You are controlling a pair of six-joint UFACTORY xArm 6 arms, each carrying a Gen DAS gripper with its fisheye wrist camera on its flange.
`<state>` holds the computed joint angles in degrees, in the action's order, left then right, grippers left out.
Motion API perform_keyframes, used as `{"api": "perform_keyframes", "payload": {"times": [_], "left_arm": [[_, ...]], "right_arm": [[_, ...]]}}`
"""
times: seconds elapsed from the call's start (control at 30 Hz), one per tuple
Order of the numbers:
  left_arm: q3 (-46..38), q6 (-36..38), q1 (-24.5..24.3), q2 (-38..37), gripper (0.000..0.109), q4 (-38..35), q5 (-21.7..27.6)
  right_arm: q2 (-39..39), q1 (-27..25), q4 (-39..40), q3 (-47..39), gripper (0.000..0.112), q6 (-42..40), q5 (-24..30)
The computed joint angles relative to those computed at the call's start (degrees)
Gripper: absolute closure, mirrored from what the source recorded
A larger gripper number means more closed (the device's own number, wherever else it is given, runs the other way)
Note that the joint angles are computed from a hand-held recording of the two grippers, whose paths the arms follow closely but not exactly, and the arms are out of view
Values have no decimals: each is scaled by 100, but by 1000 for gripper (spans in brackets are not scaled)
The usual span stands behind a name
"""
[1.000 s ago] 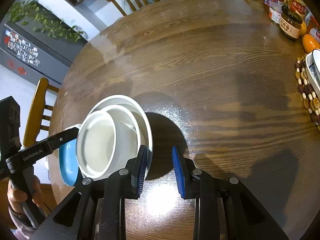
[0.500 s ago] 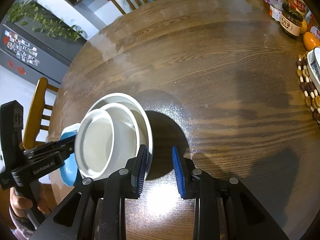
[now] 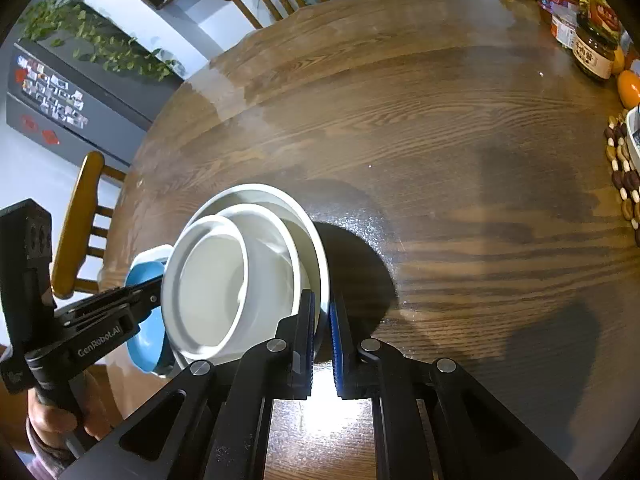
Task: Organize plates and bowls
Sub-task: 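Grasp the large bowl rim with the right gripper and lift the stack, then carry the nested bowl stack over the teal plate on the plate stack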
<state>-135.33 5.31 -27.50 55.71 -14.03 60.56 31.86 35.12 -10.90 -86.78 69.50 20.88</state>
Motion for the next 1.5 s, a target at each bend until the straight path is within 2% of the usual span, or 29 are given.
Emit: {"api": "perform_keyframes", "payload": {"times": [0.37, 0.7, 1.0, 1.2, 1.5], "left_arm": [[218, -66, -11, -147, 108, 73, -163], [1363, 66, 11, -930, 108, 95, -1030], [2244, 20, 62, -1544, 108, 80, -1602], [2844, -96, 141, -1962, 108, 81, -1977], [3638, -475, 367, -2517, 107, 255, -2418]], "right_arm": [[-32, 19, -200, -12, 102, 225, 16], [-209, 40, -812, -24, 102, 609, 32], [-228, 137, -1096, -241, 102, 647, 175], [-96, 231, -1082, -623, 102, 410, 373], [502, 384, -556, -1724, 102, -548, 776]]}}
